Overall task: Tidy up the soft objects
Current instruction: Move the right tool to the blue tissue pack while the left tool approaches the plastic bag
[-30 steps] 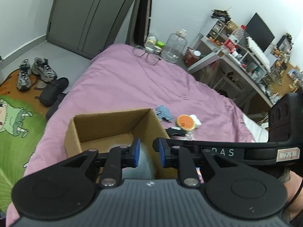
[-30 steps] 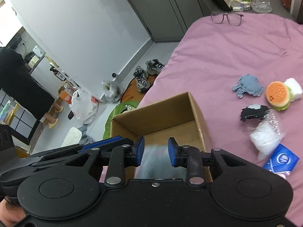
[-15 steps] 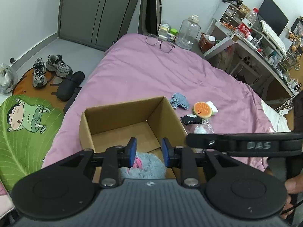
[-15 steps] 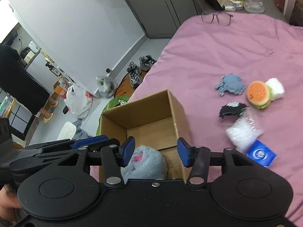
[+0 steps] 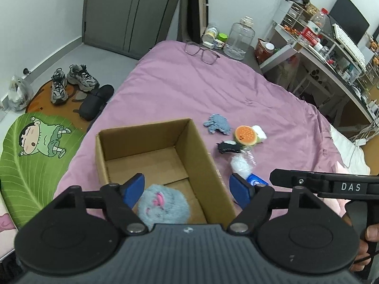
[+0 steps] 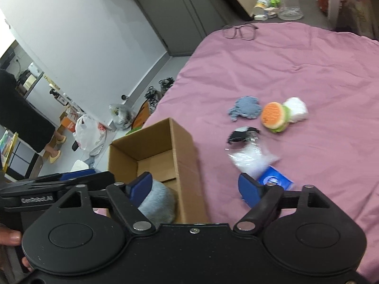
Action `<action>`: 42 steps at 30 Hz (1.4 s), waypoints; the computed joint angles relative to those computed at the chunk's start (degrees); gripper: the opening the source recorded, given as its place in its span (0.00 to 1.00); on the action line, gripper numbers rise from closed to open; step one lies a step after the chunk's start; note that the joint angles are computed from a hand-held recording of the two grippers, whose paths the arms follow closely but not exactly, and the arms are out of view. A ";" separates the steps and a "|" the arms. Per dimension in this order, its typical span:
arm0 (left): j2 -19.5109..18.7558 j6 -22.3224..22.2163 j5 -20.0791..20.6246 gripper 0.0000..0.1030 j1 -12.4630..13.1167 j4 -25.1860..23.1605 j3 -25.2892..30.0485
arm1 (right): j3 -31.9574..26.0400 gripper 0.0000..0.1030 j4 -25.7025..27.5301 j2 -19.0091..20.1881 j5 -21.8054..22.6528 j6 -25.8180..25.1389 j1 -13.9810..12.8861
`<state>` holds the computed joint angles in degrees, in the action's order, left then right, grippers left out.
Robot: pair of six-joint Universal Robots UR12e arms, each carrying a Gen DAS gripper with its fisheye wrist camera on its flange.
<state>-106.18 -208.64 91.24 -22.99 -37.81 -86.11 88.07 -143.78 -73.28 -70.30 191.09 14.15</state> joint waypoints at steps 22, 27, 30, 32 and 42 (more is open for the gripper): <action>-3.51 0.38 2.80 0.75 -4.97 -8.30 8.58 | 6.05 0.86 -1.36 -4.29 4.83 0.95 -5.93; -4.77 1.90 2.94 0.75 -5.77 -10.08 10.72 | 6.92 0.86 -1.52 -4.58 5.98 0.91 -7.01; -5.54 2.38 3.40 0.75 -6.21 -10.96 11.86 | 7.23 0.86 -1.22 -4.56 6.04 0.87 -7.45; -6.13 2.62 3.32 0.75 -6.36 -11.66 12.66 | 7.30 0.86 -0.66 -4.48 5.89 0.80 -7.68; -8.91 3.31 1.17 0.75 -6.15 -13.40 15.75 | 6.88 0.86 1.37 -3.59 5.52 -0.42 -8.25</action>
<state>-115.09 -205.33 92.41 -29.14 -51.22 -70.36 94.95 -142.41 -76.87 -64.78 190.68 5.90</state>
